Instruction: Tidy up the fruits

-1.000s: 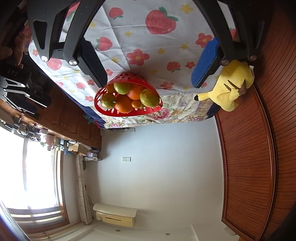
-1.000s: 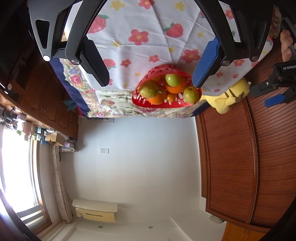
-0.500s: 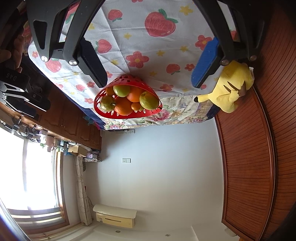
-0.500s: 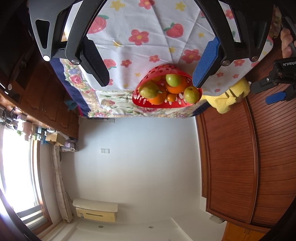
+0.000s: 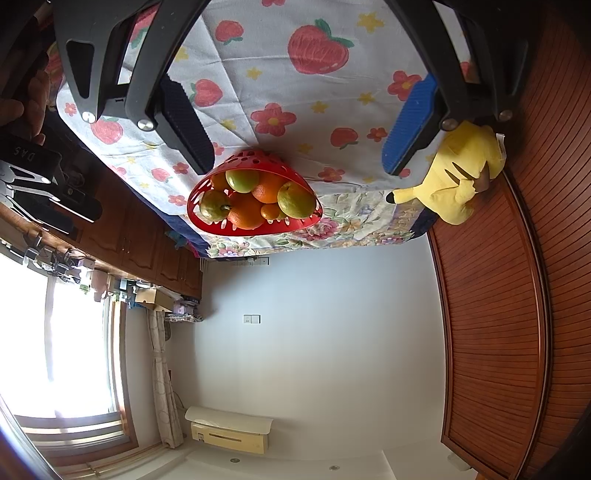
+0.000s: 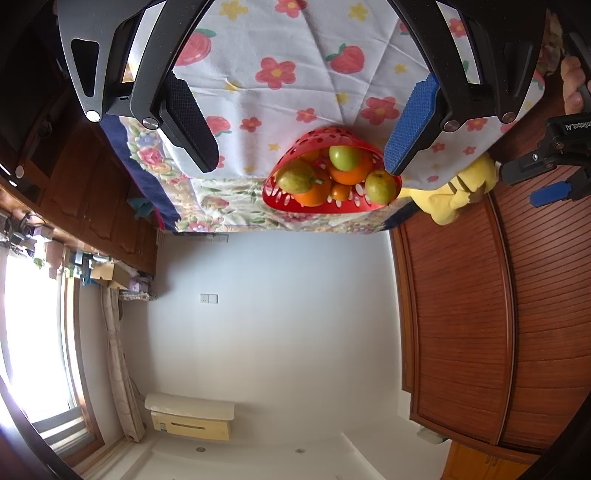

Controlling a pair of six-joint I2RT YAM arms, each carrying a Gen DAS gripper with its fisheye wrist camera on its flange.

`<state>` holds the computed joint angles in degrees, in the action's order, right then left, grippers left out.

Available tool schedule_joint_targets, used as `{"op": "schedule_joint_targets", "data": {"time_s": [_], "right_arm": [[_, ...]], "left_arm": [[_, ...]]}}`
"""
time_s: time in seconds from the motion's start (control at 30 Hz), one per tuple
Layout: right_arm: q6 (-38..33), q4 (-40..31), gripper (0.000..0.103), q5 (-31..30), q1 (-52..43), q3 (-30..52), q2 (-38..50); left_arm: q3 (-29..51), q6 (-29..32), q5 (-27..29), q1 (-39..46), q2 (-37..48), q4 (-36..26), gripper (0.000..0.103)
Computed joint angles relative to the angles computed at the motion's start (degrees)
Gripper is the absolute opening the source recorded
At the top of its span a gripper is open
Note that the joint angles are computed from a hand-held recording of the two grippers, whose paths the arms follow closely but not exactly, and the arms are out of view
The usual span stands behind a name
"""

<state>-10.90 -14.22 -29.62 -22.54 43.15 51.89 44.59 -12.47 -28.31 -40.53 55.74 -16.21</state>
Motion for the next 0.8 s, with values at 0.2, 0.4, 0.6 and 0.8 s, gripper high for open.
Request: {"op": "schedule_joint_targets", "data": {"time_s": [0.2,0.4,0.6,0.8], "right_arm": [[0.2,-0.1,0.093,0.9,0.6,0.4,-0.3],[0.3,-0.2,0.093,1.1,0.8,0.7,-0.2],[0.2,-0.3,0.093,1.0,0.8,0.6,-0.4],[0.3,-0.4,0.093,0.9,0.8,0.4,-0.6]], "left_arm": [[0.2,0.0,-0.4,-0.7,-0.7,-0.6,0.093],[0.2,0.0,-0.8,-1.0,-1.2,-0.8,0.093],[0.3,-0.1,-1.1,-1.5,-1.4,-1.0,0.093],[0.4,-0.3,-1.3,-1.7,-1.5,-1.2,0.093]]}}
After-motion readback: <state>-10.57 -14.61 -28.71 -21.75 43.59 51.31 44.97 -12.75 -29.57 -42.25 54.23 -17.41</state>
